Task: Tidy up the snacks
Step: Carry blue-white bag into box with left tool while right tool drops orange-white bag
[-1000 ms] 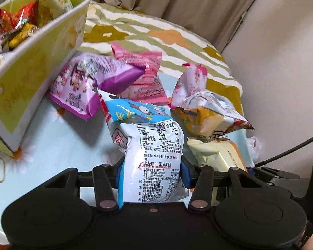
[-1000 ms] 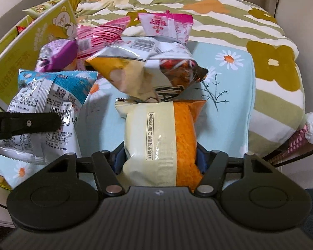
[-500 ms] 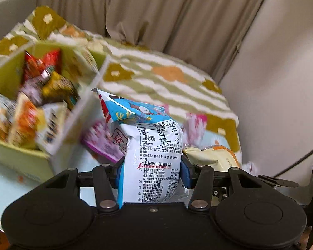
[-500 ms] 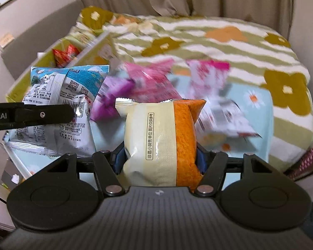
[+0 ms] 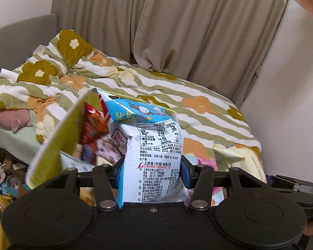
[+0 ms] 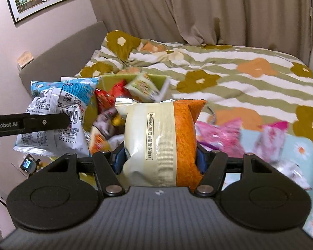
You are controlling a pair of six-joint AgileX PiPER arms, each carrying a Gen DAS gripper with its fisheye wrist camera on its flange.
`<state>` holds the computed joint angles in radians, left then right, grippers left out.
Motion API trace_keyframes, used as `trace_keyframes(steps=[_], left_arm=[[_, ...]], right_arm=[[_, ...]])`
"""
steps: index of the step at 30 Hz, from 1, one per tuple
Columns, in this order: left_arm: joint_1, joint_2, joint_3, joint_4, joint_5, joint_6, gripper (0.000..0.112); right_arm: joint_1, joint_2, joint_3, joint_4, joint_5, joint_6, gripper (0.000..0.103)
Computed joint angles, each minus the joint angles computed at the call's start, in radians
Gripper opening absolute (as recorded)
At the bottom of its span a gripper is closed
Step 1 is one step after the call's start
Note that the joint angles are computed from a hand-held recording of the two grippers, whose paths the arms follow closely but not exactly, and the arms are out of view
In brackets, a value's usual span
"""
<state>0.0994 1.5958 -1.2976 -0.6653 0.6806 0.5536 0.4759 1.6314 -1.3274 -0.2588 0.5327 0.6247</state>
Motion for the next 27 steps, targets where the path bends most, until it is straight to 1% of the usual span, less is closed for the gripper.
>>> trace_keyframes(steps=[6, 9, 12, 13, 14, 15, 16, 19, 21, 27], left_arm=[[0.125, 0.206, -0.249, -0.047, 0.16, 0.106, 0.055], [0.153, 0.317, -0.383, -0.048, 0.236, 0.121, 0.056], [0.166, 0.428, -0.521, -0.045, 0.317, 0.125, 0.057], [0.169, 0.459, -0.558, -0.046, 0.336, 0.126, 0.06], [0.169, 0.495, -0.598, -0.047, 0.352, 0.128, 0.073], [0.166, 0.52, -0.626, -0.033, 0.354, 0.121, 0.083], [0.158, 0.542, -0.645, -0.003, 0.344, 0.107, 0.099], [0.146, 0.549, -0.62, 0.064, 0.296, 0.106, 0.1], [0.149, 0.528, -0.568, 0.08, 0.259, 0.127, 0.1], [0.168, 0.44, -0.438, 0.062, 0.196, 0.184, 0.1]], right_arm=[[0.08, 0.206, -0.284, -0.064, 0.097, 0.132, 0.079], [0.108, 0.298, -0.415, -0.084, 0.157, 0.18, 0.079], [0.131, 0.395, -0.559, -0.111, 0.238, 0.224, 0.079], [0.137, 0.424, -0.604, -0.116, 0.263, 0.238, 0.079], [0.143, 0.448, -0.643, -0.124, 0.287, 0.254, 0.079], [0.151, 0.473, -0.685, -0.135, 0.316, 0.271, 0.079], [0.158, 0.5, -0.731, -0.144, 0.345, 0.284, 0.079], [0.168, 0.557, -0.816, -0.164, 0.407, 0.322, 0.079], [0.168, 0.583, -0.851, -0.164, 0.434, 0.336, 0.079], [0.173, 0.621, -0.903, -0.147, 0.476, 0.325, 0.079]])
